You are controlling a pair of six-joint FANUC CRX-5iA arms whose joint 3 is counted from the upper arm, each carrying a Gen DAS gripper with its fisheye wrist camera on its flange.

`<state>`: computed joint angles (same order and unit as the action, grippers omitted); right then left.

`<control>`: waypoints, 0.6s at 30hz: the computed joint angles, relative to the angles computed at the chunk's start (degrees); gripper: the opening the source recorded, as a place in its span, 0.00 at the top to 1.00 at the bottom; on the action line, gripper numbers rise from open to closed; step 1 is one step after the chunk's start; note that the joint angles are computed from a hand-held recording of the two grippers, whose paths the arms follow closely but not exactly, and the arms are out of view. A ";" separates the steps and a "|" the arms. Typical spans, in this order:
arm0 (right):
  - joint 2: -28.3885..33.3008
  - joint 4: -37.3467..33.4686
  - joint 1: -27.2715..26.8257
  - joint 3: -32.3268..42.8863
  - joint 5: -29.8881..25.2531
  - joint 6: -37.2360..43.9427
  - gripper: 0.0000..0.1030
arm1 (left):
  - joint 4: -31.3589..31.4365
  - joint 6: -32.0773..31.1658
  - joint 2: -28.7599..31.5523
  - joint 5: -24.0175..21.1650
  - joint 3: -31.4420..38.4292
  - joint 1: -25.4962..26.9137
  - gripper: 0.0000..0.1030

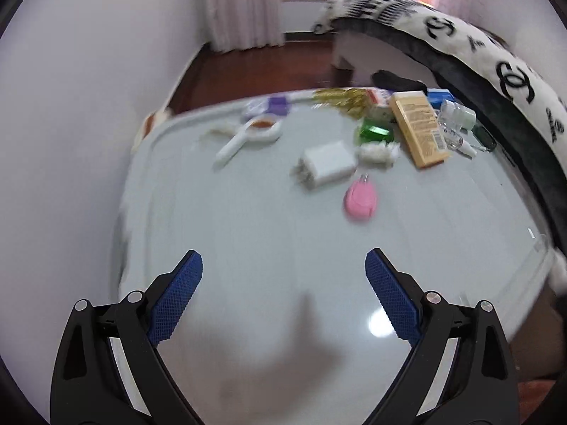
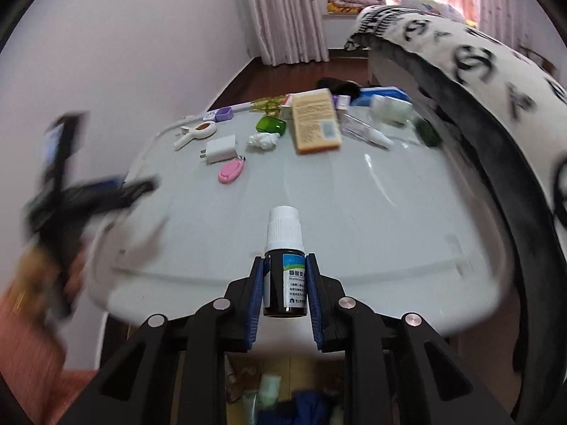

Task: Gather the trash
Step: 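Grasp the small dark eye-drop bottle with the right tool, then grasp the white charger and drop it in the box with left tool while right tool drops eye-drops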

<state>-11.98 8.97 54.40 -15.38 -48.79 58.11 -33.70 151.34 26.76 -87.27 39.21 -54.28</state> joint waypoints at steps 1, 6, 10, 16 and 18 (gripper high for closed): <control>-1.23 -0.15 -0.17 -1.08 0.51 0.06 0.78 | 1.51 -1.58 1.54 -0.34 1.99 1.55 0.12; -2.08 -3.65 -1.69 -0.96 1.94 3.33 0.78 | 5.60 -9.75 10.76 -2.12 14.82 7.08 0.12; -1.90 -7.73 -2.98 0.39 1.71 7.53 0.78 | 4.09 -24.90 21.26 -11.85 30.97 8.55 0.12; -0.93 -11.57 -4.28 2.06 0.68 11.34 0.78 | 11.49 -26.89 22.70 -9.30 30.39 11.51 0.15; -1.04 -11.69 -4.18 2.14 0.84 11.51 0.77 | 13.45 -27.08 21.33 -7.14 26.91 11.61 0.18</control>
